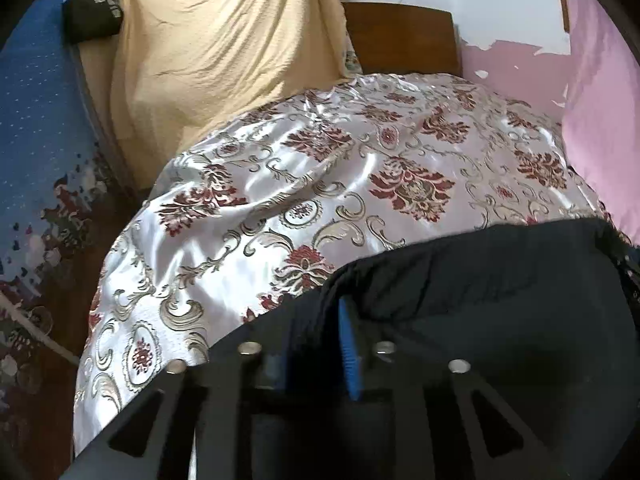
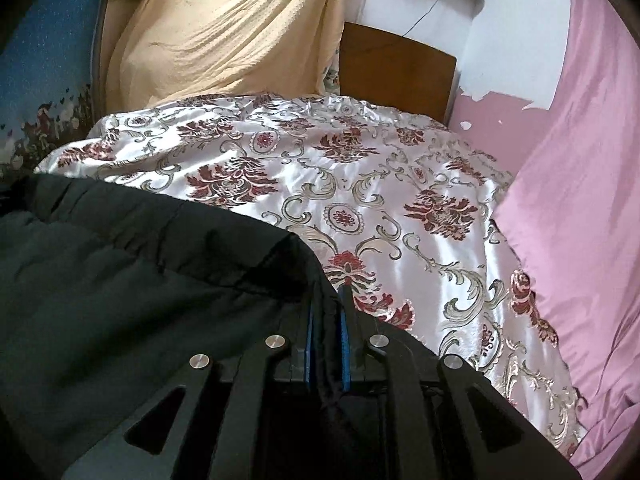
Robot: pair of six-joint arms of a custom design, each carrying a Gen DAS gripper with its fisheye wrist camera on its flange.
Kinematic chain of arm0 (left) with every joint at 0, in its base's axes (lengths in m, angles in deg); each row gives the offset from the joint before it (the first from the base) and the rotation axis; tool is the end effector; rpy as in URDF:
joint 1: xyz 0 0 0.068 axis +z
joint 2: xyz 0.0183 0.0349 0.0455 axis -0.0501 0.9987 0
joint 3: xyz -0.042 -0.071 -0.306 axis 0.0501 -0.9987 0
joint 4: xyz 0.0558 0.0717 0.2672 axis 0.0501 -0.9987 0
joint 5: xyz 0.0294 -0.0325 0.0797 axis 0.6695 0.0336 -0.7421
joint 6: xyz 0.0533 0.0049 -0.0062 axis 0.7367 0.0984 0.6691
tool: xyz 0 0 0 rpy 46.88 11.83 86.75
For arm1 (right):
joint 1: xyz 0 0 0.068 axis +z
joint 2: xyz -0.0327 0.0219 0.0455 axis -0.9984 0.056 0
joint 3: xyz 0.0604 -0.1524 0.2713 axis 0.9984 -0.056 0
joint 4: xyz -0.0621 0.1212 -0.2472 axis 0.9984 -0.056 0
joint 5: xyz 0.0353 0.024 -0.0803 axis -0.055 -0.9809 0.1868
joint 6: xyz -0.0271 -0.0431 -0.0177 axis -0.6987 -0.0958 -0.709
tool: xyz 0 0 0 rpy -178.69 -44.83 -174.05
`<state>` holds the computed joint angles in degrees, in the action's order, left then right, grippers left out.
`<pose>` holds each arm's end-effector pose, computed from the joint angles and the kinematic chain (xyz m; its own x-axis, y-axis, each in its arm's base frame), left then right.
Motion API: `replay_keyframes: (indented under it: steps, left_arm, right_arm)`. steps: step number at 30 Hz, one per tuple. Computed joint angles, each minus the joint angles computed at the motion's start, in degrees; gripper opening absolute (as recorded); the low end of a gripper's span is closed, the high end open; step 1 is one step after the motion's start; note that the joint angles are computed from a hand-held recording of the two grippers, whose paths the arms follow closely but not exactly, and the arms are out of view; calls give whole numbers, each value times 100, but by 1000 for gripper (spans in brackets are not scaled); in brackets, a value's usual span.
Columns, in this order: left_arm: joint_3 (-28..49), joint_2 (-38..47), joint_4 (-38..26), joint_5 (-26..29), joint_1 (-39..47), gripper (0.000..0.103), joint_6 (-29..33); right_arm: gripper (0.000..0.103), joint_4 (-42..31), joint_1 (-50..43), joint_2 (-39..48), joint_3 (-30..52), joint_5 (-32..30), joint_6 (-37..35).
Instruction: Fold large clothes
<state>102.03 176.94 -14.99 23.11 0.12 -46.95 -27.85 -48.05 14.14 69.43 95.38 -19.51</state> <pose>0.3950 0.0087 0.3542 -0.5510 0.4460 -0.7053 0.5242 0.8426 0.1233 0.2045 0.1282 0.2767 -0.5909 0.1899 -0.7841 0.5046 0.8453 -0.1756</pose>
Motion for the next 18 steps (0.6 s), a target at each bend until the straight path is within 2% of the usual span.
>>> replay_keyframes:
  steps: [2,3,4,6,10,12,14,17,18]
  left_arm:
    - [31,-91,-52,151,58,48,-63]
    - [22,-150,-33,173,80,67,-96]
    - [-16,-240,30,176,100,81,-155]
    - [-65,-420,87,322,172,88,-231]
    - [54,-578,-213,567,284,90,-274]
    - [-68,-747,-295,852,411,91,-233]
    - [-450,-1059,-252,1300,629,94,-51]
    - [-1087,-1486,-148,1791,912,99,292]
    - [-1357,-1634,-214,2085,1057,99,556]
  right_arm:
    - [17,6,2,-149,-30,-90,7]
    - [25,-49,38,-192,-30,-67,70]
    - [31,-105,76,-239,-31,-39,124]
    - [54,-342,263,-331,26,115,360]
    - [65,-974,711,-441,262,391,931]
    - [78,-1428,1055,-433,392,532,1380]
    - [81,-1865,1512,-368,467,729,1901]
    - [93,-2211,2300,-267,408,827,2695]
    - [93,-2240,2502,-221,371,837,2902]
